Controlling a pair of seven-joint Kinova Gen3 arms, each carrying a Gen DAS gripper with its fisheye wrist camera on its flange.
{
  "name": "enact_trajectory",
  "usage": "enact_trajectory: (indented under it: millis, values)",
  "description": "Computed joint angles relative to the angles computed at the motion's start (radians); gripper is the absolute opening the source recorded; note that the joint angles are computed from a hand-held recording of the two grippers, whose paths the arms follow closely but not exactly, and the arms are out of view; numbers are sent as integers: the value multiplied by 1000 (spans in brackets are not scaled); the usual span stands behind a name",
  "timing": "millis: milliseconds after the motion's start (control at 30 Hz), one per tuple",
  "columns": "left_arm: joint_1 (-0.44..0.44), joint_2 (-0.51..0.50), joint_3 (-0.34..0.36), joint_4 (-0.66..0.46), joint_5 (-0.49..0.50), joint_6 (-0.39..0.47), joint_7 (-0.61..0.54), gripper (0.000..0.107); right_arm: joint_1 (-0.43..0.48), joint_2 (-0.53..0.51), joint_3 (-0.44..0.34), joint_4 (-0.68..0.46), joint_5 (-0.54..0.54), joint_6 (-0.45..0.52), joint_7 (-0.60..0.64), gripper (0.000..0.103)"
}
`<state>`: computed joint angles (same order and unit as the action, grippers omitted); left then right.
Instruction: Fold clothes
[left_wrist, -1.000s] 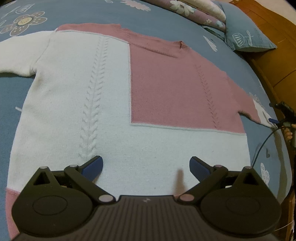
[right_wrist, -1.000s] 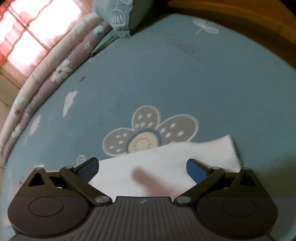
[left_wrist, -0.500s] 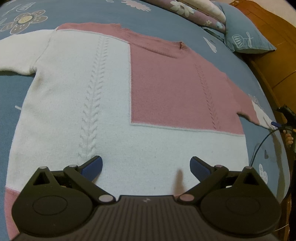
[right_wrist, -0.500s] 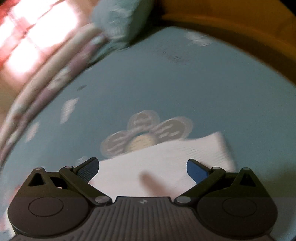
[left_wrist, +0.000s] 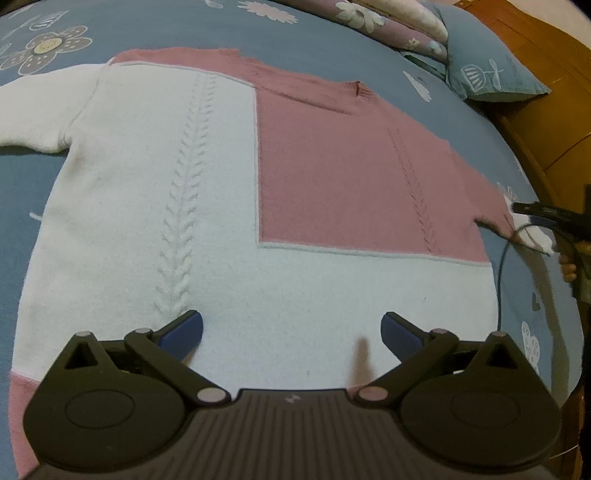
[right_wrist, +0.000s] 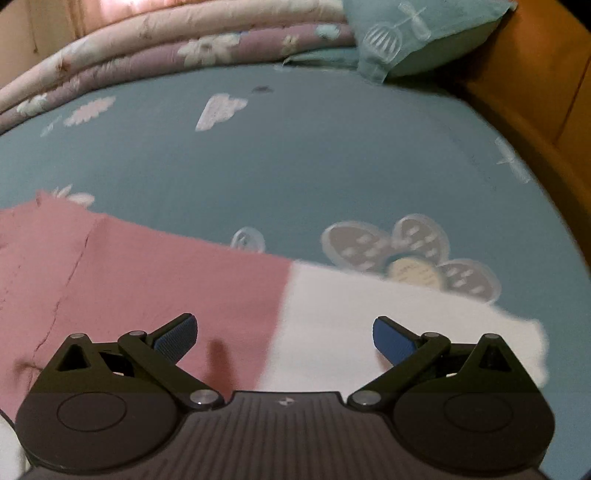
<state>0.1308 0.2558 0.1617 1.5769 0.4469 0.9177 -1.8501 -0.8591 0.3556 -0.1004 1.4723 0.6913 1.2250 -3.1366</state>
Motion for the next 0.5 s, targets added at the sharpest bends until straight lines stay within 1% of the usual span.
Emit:
enact_trajectory:
  millis: [67,133,233,367,433,500]
  values:
    - [-5,1,1,0,8,2,-7,102,-2,7,-3,34,4,-31,-45,103]
    - [-12,1,2,4,20,2,-21,102,-50,-1,7,76,50,-27,-90,103]
    - [-32,2,5,14,54,1,-59,102,-66,-33,-28,118,55,-14,-117,103]
    - [-41,1,2,21,77,0,-78,102,-65,-40,-47,89,65,24,-125,103]
    - [-40,-2,1,26,80,-4,-77,102,-80,-40,-32,86,119,7,-177,103]
    - [-32,-3,-2,23,69,-4,-66,102,-65,-10,-24,52,130,-20,-200,103]
